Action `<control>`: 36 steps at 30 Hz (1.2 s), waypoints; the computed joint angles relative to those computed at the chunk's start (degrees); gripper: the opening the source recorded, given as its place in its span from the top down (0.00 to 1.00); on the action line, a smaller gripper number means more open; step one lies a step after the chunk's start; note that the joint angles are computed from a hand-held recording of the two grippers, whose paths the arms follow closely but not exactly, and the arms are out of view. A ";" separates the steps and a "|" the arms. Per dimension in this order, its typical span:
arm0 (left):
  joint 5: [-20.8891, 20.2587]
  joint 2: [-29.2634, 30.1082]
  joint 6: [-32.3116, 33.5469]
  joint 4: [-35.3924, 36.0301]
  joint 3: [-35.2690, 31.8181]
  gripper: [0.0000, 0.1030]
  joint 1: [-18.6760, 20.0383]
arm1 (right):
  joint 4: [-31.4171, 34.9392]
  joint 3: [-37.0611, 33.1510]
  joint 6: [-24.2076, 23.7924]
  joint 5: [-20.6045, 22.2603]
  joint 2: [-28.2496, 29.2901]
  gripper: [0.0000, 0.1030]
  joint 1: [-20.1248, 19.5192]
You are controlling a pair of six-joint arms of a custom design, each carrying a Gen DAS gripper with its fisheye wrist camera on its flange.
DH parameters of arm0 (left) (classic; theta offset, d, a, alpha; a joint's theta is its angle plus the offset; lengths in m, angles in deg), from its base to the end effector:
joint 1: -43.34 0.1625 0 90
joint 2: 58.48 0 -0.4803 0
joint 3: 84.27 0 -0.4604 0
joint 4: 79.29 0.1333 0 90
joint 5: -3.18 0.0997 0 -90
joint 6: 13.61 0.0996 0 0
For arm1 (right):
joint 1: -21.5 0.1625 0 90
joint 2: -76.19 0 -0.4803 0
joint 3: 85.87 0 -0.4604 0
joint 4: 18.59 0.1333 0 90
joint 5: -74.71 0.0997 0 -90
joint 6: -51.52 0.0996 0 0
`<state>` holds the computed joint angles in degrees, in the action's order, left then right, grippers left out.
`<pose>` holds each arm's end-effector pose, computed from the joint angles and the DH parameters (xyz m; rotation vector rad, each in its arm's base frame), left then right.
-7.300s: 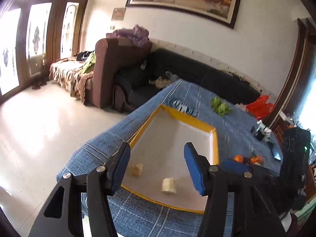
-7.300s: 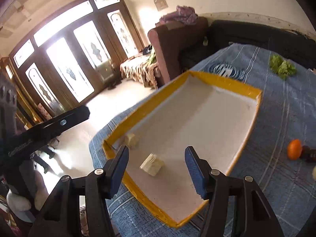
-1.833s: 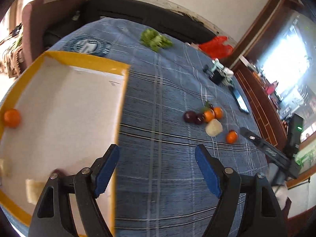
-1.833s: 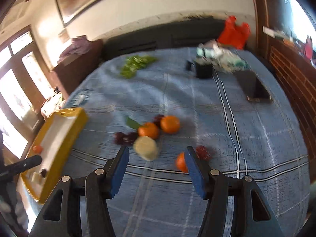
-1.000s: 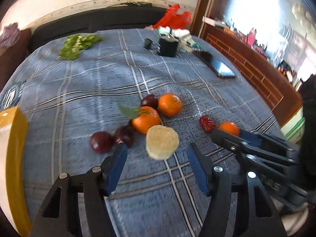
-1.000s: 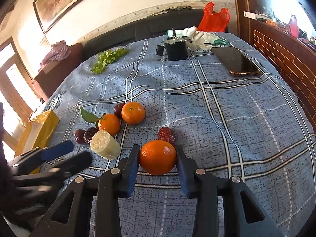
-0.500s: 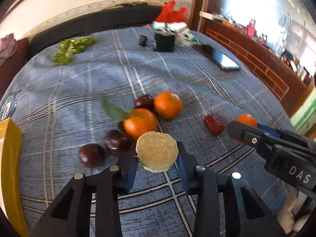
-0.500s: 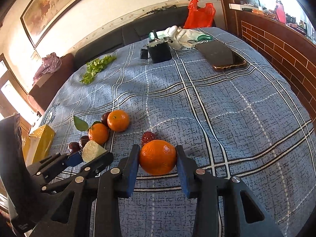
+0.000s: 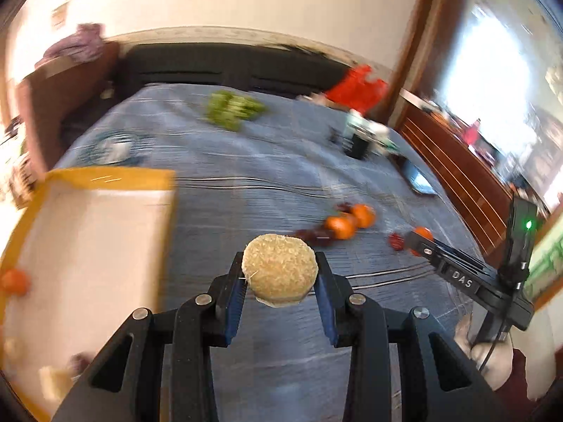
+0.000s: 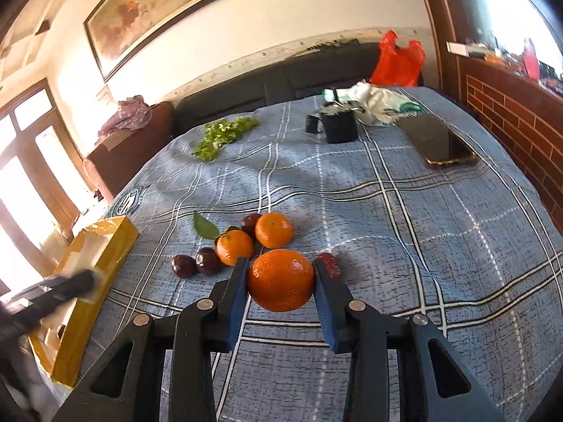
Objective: Organize fruits
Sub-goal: 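Carry the slice and orange into the tray and open both tools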
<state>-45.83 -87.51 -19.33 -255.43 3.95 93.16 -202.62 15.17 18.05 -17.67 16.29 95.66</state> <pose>-0.3507 -0.7231 -0.0217 0.5284 2.4622 -0.9190 -0.0742 -0.7348 0.2946 0.3574 -2.4732 1.1079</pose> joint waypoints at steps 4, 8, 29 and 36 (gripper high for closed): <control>8.05 -5.88 -1.04 -3.19 6.77 0.65 0.25 | 0.56 0.77 -1.48 -2.04 0.15 0.62 1.68; 12.89 -10.52 -5.01 -0.73 10.25 0.65 2.10 | 5.02 2.69 -2.48 -0.36 -0.81 0.62 5.33; 10.01 -12.91 -12.51 9.82 8.70 0.65 10.82 | 18.91 -4.19 -10.95 -12.10 15.98 0.60 19.03; 10.91 -14.83 -12.34 5.22 11.79 0.50 9.33 | 17.78 -3.33 -11.88 -12.63 16.26 0.51 19.49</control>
